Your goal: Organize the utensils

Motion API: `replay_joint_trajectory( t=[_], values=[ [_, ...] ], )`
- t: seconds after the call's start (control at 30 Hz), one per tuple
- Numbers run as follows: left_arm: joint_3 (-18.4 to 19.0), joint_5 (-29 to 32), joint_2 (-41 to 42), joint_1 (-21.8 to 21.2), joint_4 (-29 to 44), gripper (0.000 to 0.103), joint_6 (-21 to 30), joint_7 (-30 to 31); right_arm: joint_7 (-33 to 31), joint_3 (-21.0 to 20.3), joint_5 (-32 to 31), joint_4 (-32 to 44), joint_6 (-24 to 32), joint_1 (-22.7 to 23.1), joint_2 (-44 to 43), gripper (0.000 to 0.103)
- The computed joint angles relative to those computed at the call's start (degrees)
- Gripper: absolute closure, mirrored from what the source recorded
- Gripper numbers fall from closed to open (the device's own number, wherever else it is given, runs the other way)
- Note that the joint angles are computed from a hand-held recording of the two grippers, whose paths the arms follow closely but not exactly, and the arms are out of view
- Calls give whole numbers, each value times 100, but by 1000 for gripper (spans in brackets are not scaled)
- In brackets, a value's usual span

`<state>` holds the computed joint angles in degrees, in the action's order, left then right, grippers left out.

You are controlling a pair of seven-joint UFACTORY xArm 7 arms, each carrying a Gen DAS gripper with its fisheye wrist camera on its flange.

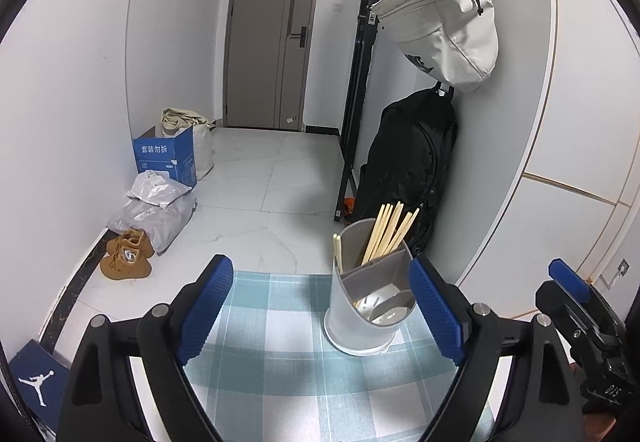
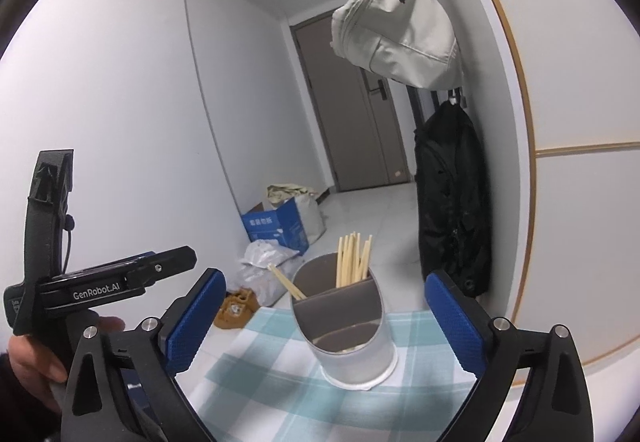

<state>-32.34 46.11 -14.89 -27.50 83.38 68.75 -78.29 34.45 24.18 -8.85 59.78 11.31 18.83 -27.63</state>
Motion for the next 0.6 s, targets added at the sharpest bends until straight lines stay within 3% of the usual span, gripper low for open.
replay_joint_trajectory(
  t=[0.23, 0.6],
  values=[
    [-142, 240, -146, 33, -394, 16, 2, -301, 353, 237, -115, -548, -460, -329, -269, 0],
    [-96, 323, -31, -98, -523, 16, 75, -459, 201, 258, -190, -635, -505, -251, -185, 0]
  ],
)
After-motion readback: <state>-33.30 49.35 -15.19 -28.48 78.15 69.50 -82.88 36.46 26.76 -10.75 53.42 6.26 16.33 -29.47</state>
